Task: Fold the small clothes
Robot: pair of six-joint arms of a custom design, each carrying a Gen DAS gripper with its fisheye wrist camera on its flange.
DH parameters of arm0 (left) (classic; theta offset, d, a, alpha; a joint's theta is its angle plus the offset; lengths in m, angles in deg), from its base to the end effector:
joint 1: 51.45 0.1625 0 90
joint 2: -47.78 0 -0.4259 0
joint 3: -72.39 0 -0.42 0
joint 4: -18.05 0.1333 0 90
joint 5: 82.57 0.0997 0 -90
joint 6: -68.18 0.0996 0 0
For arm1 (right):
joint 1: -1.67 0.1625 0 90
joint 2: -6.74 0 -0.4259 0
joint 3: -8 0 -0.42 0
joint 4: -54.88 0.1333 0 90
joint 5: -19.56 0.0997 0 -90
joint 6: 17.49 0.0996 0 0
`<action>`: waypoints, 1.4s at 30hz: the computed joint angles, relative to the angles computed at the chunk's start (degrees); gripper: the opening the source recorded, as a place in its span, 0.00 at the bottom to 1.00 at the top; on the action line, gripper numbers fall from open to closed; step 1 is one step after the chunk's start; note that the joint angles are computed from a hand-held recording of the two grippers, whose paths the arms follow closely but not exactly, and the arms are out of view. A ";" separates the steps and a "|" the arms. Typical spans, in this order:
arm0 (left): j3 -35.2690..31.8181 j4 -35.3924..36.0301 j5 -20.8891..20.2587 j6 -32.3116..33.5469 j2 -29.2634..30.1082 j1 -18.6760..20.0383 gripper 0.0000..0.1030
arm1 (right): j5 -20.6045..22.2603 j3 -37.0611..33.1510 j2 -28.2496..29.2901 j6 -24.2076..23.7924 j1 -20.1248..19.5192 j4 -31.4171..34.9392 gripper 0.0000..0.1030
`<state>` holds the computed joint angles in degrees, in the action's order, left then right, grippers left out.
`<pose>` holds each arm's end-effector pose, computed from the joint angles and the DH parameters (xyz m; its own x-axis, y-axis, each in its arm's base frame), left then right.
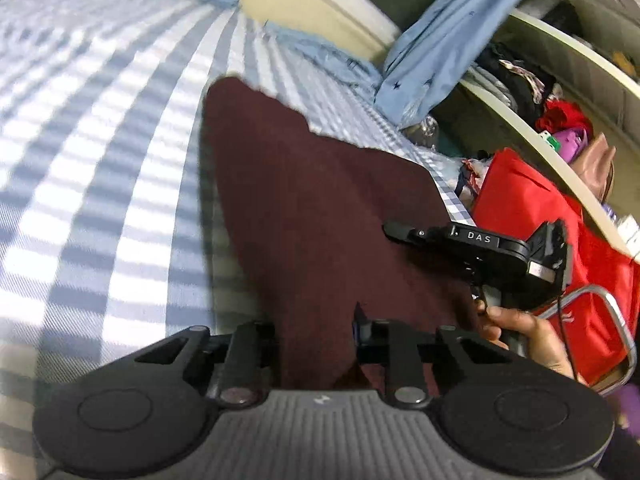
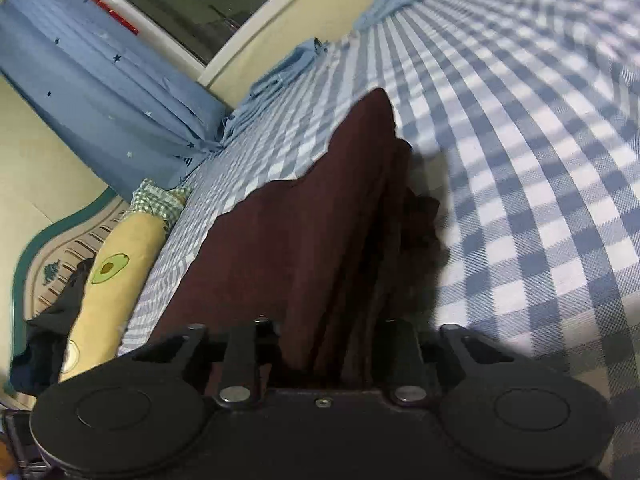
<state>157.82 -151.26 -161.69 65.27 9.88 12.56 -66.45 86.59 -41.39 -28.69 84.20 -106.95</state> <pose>-0.1945 -0.7461 0.0837 -0.9440 0.3018 -0.1335 0.3250 0.7804 -0.5341 0.0368 -0.7983 0.2581 -0.9951 -0.0620 0.0771 -0.0976 0.7463 -0.6585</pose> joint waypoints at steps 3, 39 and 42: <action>3.85 -4.63 2.36 2.88 -2.95 -1.42 0.24 | -1.00 2.14 -0.66 -1.72 1.53 -3.77 0.24; 43.83 -9.09 25.92 13.02 -44.24 -8.86 0.83 | -1.26 33.98 -14.29 -0.68 12.75 -24.09 0.89; 41.58 -9.00 20.88 15.42 -42.92 -9.37 0.85 | 5.68 35.99 -15.17 -0.59 12.82 -21.61 0.89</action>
<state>199.40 -160.26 -140.81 80.69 -33.04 3.18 -60.77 122.59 -56.56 -29.27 97.02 -128.57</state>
